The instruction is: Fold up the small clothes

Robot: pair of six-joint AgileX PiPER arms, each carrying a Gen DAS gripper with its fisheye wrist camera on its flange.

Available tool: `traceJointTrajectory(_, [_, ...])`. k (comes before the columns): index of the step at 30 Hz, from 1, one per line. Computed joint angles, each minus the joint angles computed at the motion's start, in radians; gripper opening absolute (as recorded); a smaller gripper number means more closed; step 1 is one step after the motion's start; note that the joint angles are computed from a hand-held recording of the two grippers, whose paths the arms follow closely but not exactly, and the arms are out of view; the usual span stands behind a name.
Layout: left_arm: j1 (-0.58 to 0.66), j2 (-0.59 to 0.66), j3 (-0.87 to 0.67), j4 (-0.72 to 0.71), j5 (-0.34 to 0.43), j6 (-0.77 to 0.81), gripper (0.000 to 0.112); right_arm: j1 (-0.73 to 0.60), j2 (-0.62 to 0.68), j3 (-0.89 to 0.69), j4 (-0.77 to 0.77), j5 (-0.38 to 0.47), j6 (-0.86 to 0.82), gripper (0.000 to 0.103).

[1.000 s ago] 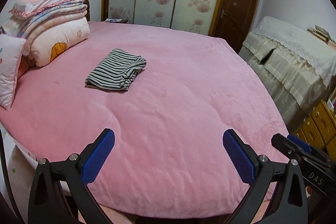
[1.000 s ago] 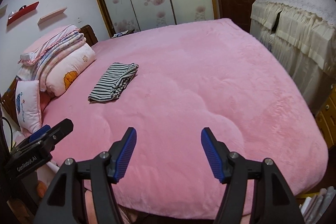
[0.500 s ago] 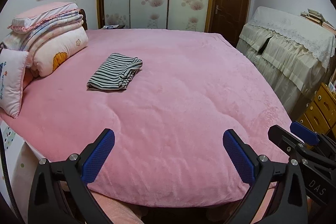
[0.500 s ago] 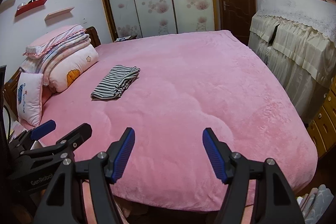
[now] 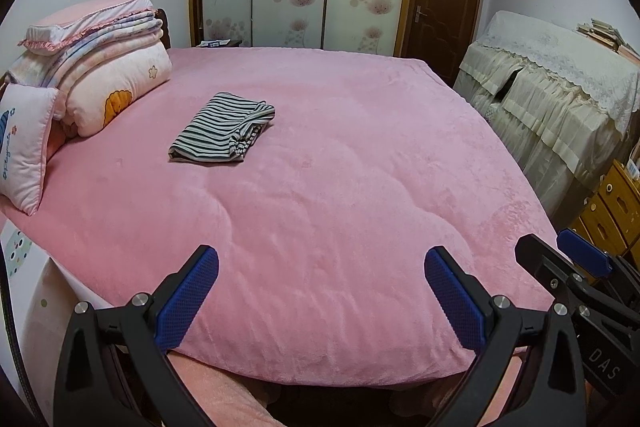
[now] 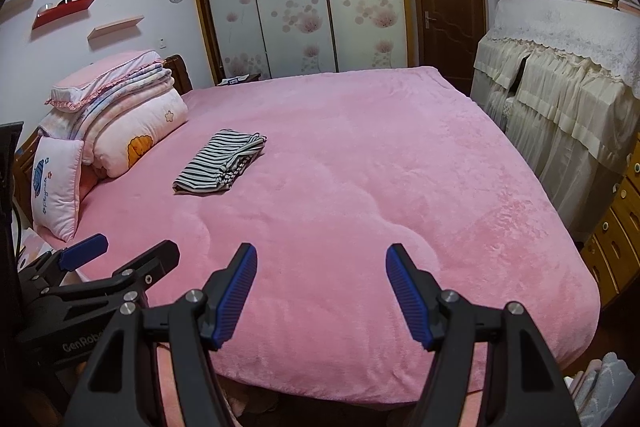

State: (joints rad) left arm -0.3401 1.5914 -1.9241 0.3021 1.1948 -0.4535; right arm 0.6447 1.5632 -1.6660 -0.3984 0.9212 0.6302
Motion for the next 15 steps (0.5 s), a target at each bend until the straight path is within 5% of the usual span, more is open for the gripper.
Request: traceJointTrajectory(15, [-0.015, -0.01, 0.005, -0.006, -0.009, 0.017, 0.092, 0.002, -0.012, 0.009, -0.015, -0.004, 0.016, 0.067])
